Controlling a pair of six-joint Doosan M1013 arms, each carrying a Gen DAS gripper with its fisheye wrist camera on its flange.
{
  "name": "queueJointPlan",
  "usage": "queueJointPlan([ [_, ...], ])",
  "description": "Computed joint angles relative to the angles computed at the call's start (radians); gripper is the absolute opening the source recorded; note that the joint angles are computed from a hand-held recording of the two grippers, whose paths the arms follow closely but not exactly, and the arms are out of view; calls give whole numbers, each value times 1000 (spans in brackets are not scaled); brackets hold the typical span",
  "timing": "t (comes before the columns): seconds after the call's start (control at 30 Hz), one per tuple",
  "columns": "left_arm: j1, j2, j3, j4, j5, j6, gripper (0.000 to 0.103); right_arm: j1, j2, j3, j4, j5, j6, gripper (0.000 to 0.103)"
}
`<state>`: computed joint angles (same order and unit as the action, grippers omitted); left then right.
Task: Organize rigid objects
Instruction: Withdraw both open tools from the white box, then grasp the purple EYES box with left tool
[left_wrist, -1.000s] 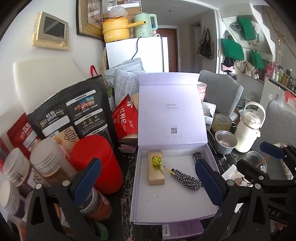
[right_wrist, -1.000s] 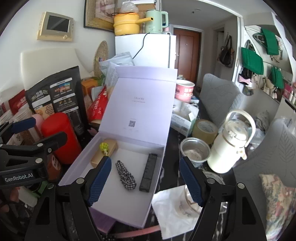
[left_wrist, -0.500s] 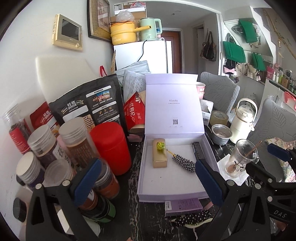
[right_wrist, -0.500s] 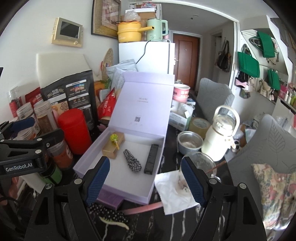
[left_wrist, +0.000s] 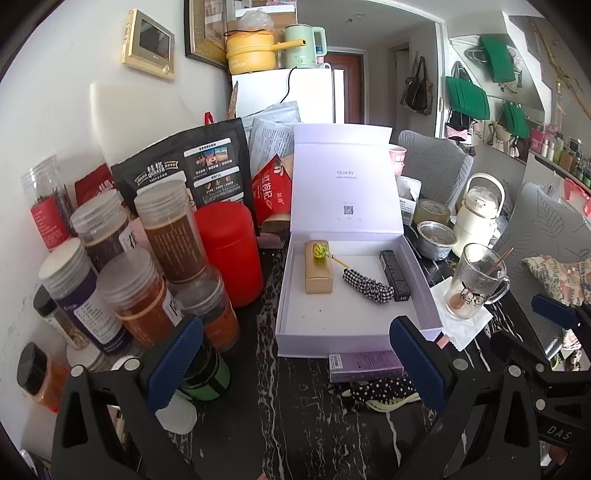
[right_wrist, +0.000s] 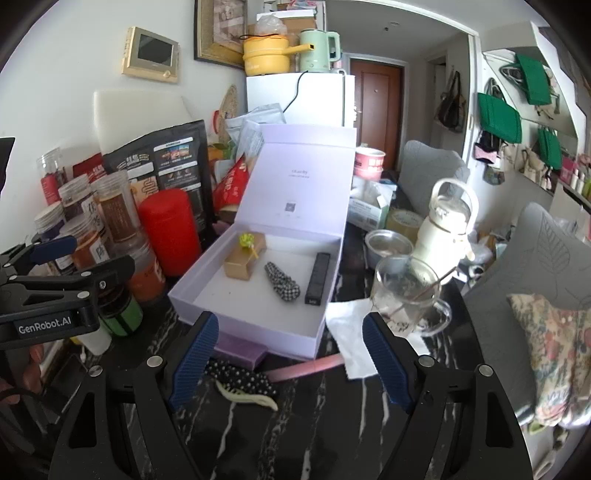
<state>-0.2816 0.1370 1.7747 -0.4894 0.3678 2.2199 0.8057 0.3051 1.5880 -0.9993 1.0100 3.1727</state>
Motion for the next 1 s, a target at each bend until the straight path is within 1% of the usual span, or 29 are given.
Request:
queueJointPlan([
  [0.23,6,4,19,-21,25,17,103,9,5,24,23,-29,17,81],
  [0.5,-2,25,20,-11,74,15,103,9,4,55,50,-47,45,81],
  [0.63,-7,41,10,-28,106,35,103,6,3,69,55,-52,58,81],
  [0.77,-18,57,-2,-21,129,23,103,-3,0,85,66,-78,66,81],
  [0.87,-36,77,-12,25,143,-3,103,-12,1,94,81,-88,64,81],
  [0.93,-43,92,-22,35,165,-7,103,-15,0,101,83,-90,70,81],
  [1.0,-50,111,-38,43,203,-13,103,-21,-1,109,88,-95,75,81],
])
